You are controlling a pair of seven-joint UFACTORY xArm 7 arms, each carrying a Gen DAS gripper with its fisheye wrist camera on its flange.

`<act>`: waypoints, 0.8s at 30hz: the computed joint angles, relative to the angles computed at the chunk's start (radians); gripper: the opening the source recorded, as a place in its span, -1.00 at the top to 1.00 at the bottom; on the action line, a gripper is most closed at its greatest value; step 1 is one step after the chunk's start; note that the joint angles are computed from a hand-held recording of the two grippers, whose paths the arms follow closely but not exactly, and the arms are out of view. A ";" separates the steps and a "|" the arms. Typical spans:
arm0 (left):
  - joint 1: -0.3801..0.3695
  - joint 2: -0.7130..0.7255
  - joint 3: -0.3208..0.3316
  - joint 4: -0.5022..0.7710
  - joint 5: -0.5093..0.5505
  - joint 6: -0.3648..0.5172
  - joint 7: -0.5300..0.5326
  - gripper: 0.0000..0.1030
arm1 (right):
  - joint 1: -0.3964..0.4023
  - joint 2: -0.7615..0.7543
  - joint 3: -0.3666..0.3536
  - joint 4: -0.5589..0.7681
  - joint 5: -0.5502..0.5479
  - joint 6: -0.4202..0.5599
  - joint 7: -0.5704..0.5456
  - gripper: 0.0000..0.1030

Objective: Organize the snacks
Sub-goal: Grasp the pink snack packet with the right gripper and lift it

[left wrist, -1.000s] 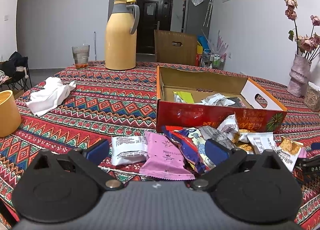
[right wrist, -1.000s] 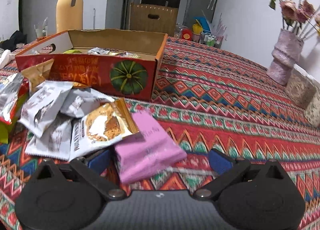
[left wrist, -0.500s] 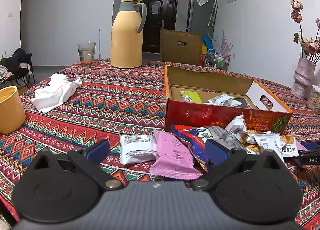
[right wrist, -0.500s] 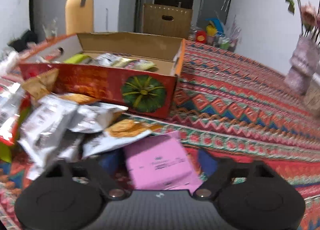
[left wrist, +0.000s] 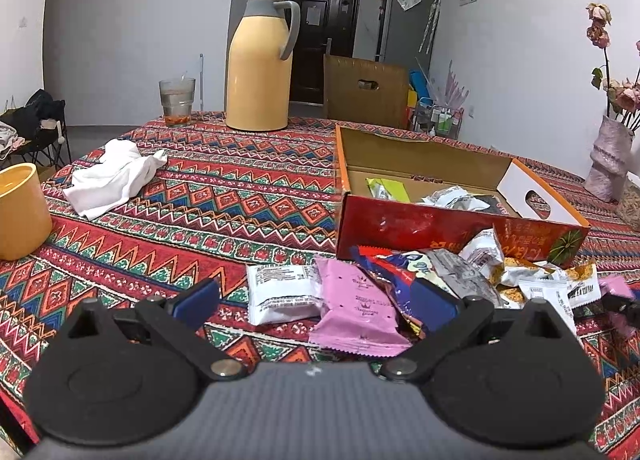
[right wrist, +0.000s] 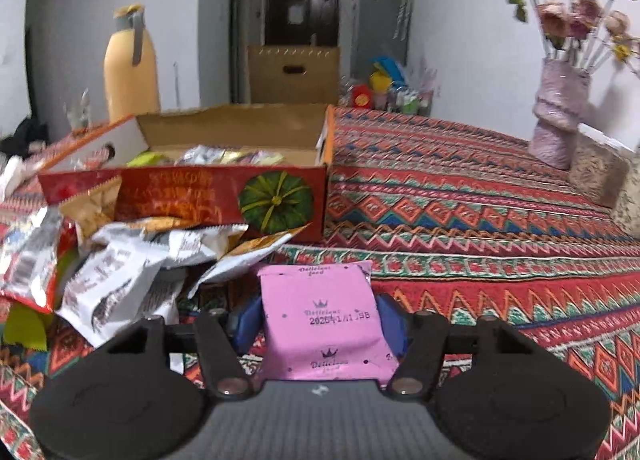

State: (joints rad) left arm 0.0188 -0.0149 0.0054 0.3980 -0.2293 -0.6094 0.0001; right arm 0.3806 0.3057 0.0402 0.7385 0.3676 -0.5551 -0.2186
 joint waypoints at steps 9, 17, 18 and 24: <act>-0.011 0.042 0.001 0.042 -0.073 0.036 0.061 -1.00 | -0.026 -0.013 0.027 -0.052 0.046 -0.171 0.108 -0.17; -0.018 0.104 0.040 0.147 -0.215 0.096 0.223 -1.00 | -0.024 0.018 0.031 -0.034 0.047 -0.162 0.129 -0.17; -0.022 0.114 0.047 0.167 -0.237 0.112 0.251 -1.00 | -0.019 0.024 0.029 -0.028 0.055 -0.160 0.125 -0.17; -0.069 0.187 0.110 0.290 -0.304 0.255 0.388 -1.00 | 0.011 0.057 0.016 0.008 0.112 -0.143 0.103 -0.17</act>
State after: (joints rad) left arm -0.0497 0.1717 0.1152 0.6876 -0.5333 -0.3548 0.3878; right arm 0.3917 0.3623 0.0561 0.7460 0.4800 -0.6984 -0.1151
